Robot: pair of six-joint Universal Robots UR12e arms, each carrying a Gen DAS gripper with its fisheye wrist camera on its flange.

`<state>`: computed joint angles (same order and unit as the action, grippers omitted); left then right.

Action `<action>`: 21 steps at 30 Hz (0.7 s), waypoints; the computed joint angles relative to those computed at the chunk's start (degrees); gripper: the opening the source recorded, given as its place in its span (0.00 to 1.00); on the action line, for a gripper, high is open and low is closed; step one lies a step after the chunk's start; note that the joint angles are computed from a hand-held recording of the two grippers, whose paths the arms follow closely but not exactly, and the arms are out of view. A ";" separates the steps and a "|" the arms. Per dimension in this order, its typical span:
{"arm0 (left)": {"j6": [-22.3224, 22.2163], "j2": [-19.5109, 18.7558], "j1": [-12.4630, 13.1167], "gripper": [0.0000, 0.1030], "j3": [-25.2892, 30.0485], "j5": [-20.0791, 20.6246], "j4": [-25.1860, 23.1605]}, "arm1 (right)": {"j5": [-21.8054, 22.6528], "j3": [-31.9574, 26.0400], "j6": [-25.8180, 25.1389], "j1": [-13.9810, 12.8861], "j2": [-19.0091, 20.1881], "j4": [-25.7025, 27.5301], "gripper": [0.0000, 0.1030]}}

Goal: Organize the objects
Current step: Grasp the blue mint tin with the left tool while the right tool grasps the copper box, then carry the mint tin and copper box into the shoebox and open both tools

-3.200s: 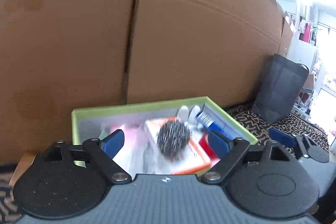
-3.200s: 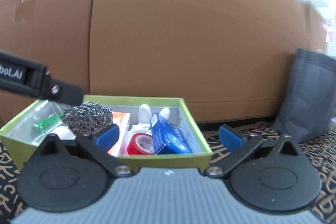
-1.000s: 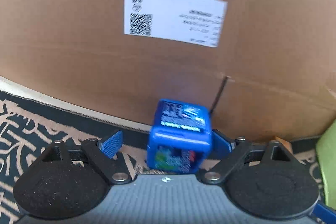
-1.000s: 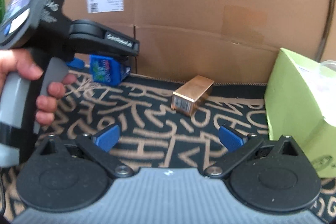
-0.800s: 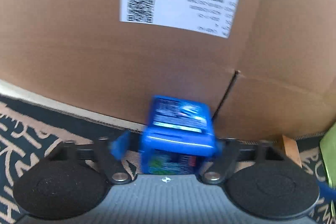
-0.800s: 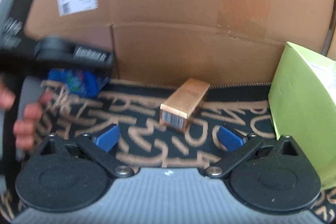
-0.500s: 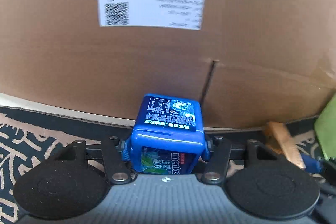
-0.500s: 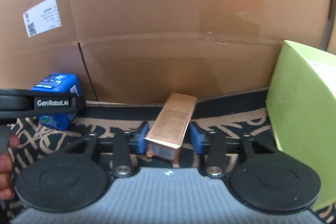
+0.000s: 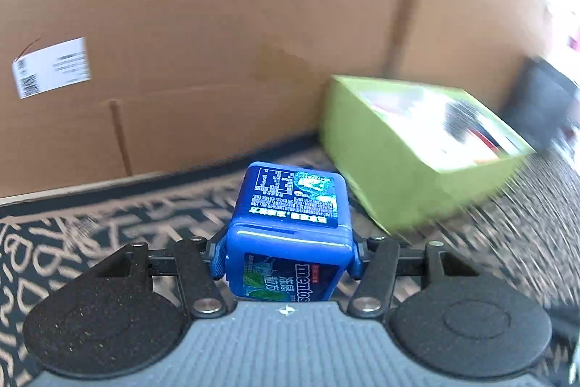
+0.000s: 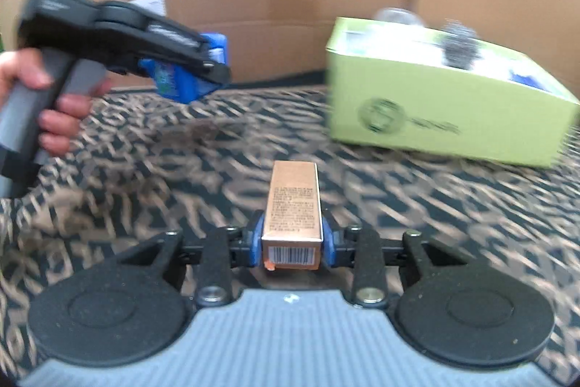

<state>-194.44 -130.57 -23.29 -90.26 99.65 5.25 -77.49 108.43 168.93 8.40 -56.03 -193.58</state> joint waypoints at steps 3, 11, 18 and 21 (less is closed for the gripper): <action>2.80 1.15 -0.75 0.59 -2.39 -1.94 -0.13 | -0.09 2.60 0.49 -1.17 -1.16 -1.65 0.30; 5.24 -0.50 -2.30 0.71 -1.33 5.27 -3.51 | 1.20 3.41 1.08 -1.51 -0.36 -5.56 0.40; 11.02 -1.30 -3.06 0.58 -0.56 7.55 0.08 | 1.69 2.19 0.92 -1.44 0.28 -3.51 0.38; 11.41 -1.10 -3.30 0.57 -0.47 7.04 -0.81 | 3.64 2.58 1.03 -2.07 0.26 -3.79 0.30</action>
<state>-183.03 -131.67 -26.59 -90.73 106.69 4.44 -73.86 111.01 169.96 6.33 -55.78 -197.37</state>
